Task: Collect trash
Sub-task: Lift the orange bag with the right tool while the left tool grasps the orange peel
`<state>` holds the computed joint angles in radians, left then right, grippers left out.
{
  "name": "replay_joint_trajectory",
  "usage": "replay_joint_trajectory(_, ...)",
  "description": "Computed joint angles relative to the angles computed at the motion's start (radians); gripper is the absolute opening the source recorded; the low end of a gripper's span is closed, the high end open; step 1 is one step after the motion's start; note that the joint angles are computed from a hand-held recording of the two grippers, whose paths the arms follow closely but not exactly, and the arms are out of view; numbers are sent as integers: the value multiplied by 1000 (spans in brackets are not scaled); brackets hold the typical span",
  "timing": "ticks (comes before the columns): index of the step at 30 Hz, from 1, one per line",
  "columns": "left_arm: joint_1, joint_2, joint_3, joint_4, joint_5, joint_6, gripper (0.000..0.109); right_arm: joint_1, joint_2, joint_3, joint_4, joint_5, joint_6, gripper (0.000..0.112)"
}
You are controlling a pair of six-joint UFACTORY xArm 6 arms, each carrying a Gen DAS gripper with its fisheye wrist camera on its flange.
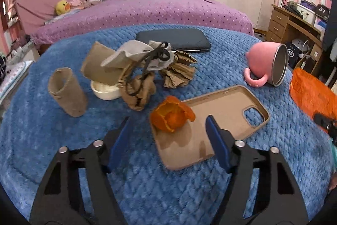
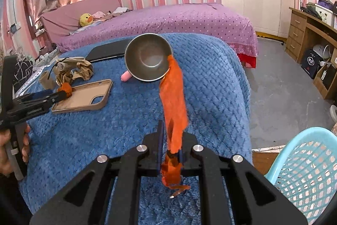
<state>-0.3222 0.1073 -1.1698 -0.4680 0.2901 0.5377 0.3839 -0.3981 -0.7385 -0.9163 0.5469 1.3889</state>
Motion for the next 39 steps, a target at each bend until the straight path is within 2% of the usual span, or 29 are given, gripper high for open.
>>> replay_joint_trajectory(2, 0, 22, -26, 1, 20, -24, 60, 2, 1, 0, -1, 3, -1, 12)
replay_joint_trajectory(6, -4, 53, -56, 97, 44, -119, 47, 4, 3, -1, -3, 6, -1, 12)
replay_joint_trajectory(10, -2, 46, -50, 70, 33, -108, 35, 10, 6, -4, -13, 10, 5, 12)
replay_joint_trajectory(12, -2, 37, -41, 17, 20, -57, 32, 20, 7, -7, -24, 19, 13, 12)
replay_joint_trajectory(16, -28, -16, 29, -57, -82, 46, 31, 34, -4, -7, -31, 39, 5, 12)
replay_joint_trajectory(21, -52, -72, 107, -17, -174, 66, 29, 47, -24, 2, -33, 63, 5, 12)
replay_joint_trajectory(24, -53, -99, 134, -42, -184, 90, 24, 55, -44, 10, -35, 76, 7, 12)
replay_joint_trajectory(27, -45, -119, 147, -69, -185, 104, 23, 59, -69, 23, -35, 85, 7, 12)
replay_joint_trajectory(31, -34, -140, 151, -145, -138, 175, 20, 61, -103, 42, -28, 95, -1, 12)
replay_joint_trajectory(36, -72, -199, 213, -143, -168, 193, 20, 62, -142, 63, -30, 107, 6, 12)
replay_joint_trajectory(39, -104, -238, 243, -204, -160, 243, 20, 69, -179, 80, -32, 129, 7, 12)
